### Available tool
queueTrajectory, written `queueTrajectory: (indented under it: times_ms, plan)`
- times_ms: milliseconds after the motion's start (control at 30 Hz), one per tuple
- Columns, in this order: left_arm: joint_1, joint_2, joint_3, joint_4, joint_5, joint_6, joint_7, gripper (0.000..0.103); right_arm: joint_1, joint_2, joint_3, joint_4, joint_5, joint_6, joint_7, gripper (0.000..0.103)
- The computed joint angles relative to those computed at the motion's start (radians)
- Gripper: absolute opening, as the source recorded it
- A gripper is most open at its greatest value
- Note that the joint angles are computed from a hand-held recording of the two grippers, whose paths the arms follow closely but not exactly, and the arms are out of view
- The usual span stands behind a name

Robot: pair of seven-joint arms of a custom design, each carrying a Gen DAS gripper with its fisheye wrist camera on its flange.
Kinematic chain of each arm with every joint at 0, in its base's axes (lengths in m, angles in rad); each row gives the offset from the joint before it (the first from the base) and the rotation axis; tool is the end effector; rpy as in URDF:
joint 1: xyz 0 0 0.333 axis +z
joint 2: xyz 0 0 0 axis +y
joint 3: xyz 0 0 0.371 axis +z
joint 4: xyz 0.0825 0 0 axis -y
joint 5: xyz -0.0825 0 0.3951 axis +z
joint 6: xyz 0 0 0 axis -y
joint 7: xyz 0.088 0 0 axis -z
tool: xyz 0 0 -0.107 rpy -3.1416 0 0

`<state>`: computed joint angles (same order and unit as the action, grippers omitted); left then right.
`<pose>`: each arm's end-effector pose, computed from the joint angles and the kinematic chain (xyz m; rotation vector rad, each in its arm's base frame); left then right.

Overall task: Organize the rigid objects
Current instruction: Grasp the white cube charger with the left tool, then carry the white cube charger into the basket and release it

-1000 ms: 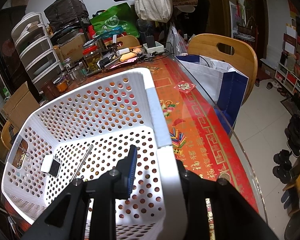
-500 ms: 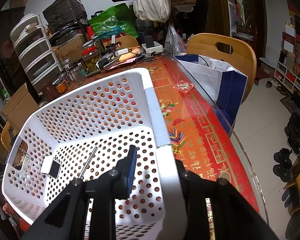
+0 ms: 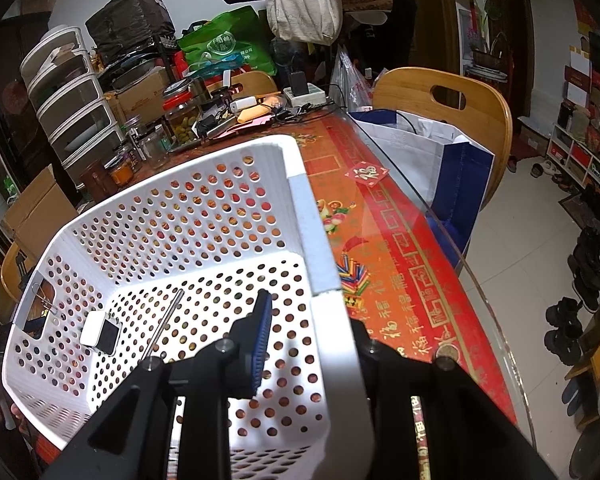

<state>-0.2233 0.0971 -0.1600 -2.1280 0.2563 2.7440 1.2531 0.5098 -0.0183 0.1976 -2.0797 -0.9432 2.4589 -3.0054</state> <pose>0.5632 -0.2352 0.4698 -1.6559 2.1785 -0.5737 0.4442 0.3815 0.5270 -1.3868 2.0024 -0.6610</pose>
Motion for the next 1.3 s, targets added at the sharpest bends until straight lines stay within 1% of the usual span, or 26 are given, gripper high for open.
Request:
queueTrajectory:
  times_ms: [100,167,233,333,367,433,567,600,633,733,800,867,933,1067,1167,1300]
  plan:
    - [-0.005,0.014,0.007,0.017,0.032,-0.019,-0.023,0.071,0.000,0.000,0.000,0.000,-0.001,0.000,0.001,0.025]
    - [-0.003,0.025,0.006,0.025,0.021,-0.028,-0.012,0.071,0.000,-0.001,-0.001,0.000,-0.001,0.003,0.000,0.025]
    - [0.004,0.026,0.004,0.026,-0.014,-0.024,0.007,0.070,0.000,-0.001,-0.001,0.000,0.001,0.003,-0.004,0.025]
    - [0.004,0.029,0.008,0.028,-0.024,-0.023,0.009,0.070,-0.001,-0.001,-0.001,0.000,0.000,0.004,-0.006,0.025]
    - [0.002,0.029,0.010,0.028,-0.019,-0.023,0.005,0.069,-0.001,-0.001,-0.001,-0.001,-0.001,0.005,-0.005,0.025]
    - [-0.005,0.027,0.019,0.028,0.014,-0.021,-0.023,0.060,-0.001,-0.001,-0.001,-0.001,0.000,0.004,-0.006,0.025]
    - [-0.007,0.024,0.021,0.024,0.041,-0.014,-0.046,0.058,-0.002,-0.001,-0.001,-0.001,0.001,0.005,-0.008,0.025]
    - [-0.014,0.021,0.028,0.021,0.079,-0.011,-0.076,0.052,-0.002,-0.001,-0.001,-0.001,0.001,0.004,-0.008,0.025]
    - [-0.025,0.016,0.039,0.019,0.143,-0.011,-0.126,0.052,-0.002,-0.002,-0.001,-0.001,0.003,0.004,-0.011,0.025]
    - [-0.016,0.009,0.028,0.009,0.151,-0.003,-0.130,0.052,-0.004,-0.002,-0.002,0.001,0.005,0.005,-0.016,0.025]
    - [-0.021,0.004,0.033,0.003,0.210,0.000,-0.181,0.051,-0.004,-0.002,-0.002,0.000,0.005,0.005,-0.014,0.025]
    - [-0.014,-0.007,0.031,-0.012,0.223,0.018,-0.199,0.051,-0.004,-0.002,-0.002,0.000,0.005,0.005,-0.016,0.025]
    - [-0.013,-0.022,0.035,-0.021,0.288,0.022,-0.256,0.051,-0.004,-0.002,-0.002,0.001,0.005,0.005,-0.018,0.025]
    - [0.004,-0.050,0.021,-0.035,0.337,0.025,-0.305,0.050,-0.004,-0.002,-0.001,0.000,0.003,0.005,-0.014,0.025]
    - [0.017,-0.078,0.004,-0.047,0.355,0.024,-0.319,0.050,-0.005,-0.002,-0.002,0.001,0.003,0.006,-0.015,0.025]
    - [0.034,-0.126,-0.025,-0.050,0.433,0.005,-0.373,0.050,-0.004,-0.002,-0.002,0.001,0.003,0.005,-0.015,0.025]
